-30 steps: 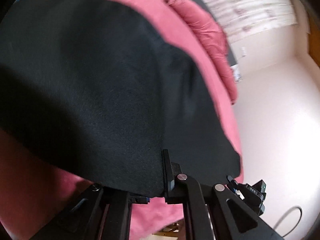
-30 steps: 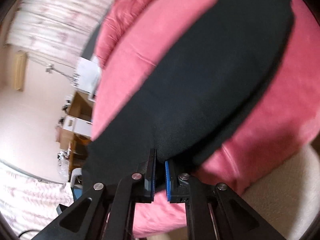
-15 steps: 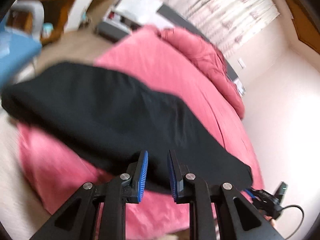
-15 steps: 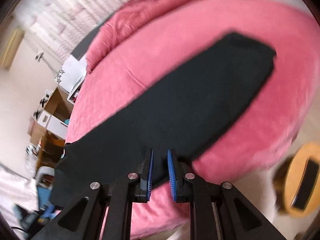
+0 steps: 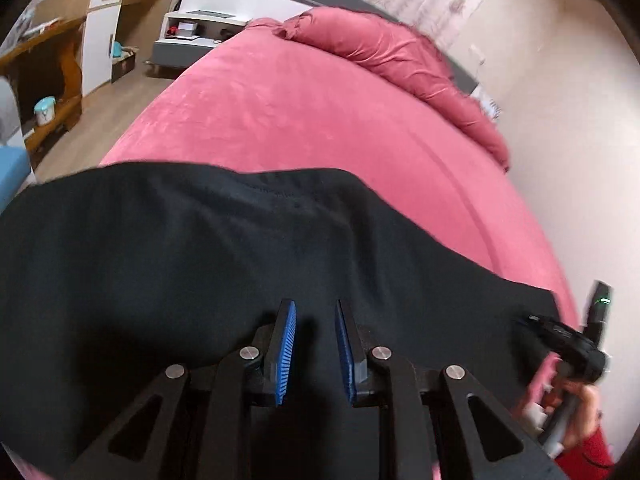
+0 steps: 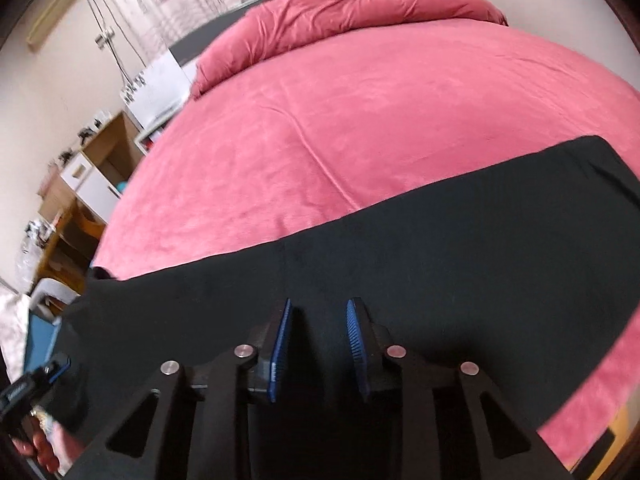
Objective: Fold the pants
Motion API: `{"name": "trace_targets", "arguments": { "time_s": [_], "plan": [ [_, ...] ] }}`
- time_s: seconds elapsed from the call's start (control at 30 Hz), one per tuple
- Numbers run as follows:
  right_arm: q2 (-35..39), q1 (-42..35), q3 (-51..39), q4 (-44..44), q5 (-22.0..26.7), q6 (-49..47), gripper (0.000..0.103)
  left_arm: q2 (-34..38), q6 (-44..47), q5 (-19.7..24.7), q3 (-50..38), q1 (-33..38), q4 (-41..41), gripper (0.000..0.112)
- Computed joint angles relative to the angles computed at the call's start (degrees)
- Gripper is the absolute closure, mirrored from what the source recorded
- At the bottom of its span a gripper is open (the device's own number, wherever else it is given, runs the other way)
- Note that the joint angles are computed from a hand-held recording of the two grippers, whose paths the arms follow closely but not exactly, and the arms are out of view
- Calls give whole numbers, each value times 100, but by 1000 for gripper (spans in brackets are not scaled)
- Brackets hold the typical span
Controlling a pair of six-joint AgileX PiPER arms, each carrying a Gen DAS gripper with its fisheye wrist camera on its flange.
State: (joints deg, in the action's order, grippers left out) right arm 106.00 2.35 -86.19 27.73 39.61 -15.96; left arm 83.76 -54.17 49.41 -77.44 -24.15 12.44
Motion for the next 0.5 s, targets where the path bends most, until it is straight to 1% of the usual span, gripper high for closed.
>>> {"name": "trace_targets", "arguments": {
  "time_s": [0.07, 0.1, 0.13, 0.2, 0.23, 0.27, 0.3, 0.33, 0.37, 0.4, 0.43, 0.47, 0.5],
  "plan": [
    [266, -102, -272, -56, 16, 54, 74, 410, -80, 257, -297, 149, 167, 92],
    [303, -201, -233, 109, -57, -87, 74, 553, -282, 258, -321, 261, 269, 92],
    [349, -297, -215, 302, -166, -191, 74, 612, -387, 123, -298, 380, 299, 92],
    [350, -448, -43, 617, -473, -452, 74, 459, -779, -256, 86, 446, 516, 97],
    [313, -518, 163, 945, -748, -846, 74, 417, -865, -361, 202, 425, 615, 98],
    [208, -533, 498, 1349, -1167, -1419, 74, 378, -1026, -488, 328, 354, 793, 98],
    [130, -536, 772, 1739, -1442, -1961, 74, 324, -1283, -632, 484, 219, 1159, 98],
    [124, -578, 877, 2128, -1488, -2274, 74, 278, -1525, -668, 606, 71, 1489, 98],
    [81, -597, 911, 2288, -1512, -2363, 73, 234, -1775, -662, 715, -90, 1803, 98],
    [20, -601, 983, 2487, -1551, -2594, 62, 208, -1883, -680, 767, -192, 1966, 98],
    [-41, -631, 1061, 2656, -1501, -2820, 52, 193, -1846, -627, 732, -225, 1955, 97],
    [-83, -639, 1096, 2721, -1450, -2891, 50, 247, -1605, -542, 594, -137, 1775, 97],
    [-167, -648, 1144, 2675, -1438, -2802, 48, 330, -1314, -325, 400, -66, 1557, 97]
  ]
}}
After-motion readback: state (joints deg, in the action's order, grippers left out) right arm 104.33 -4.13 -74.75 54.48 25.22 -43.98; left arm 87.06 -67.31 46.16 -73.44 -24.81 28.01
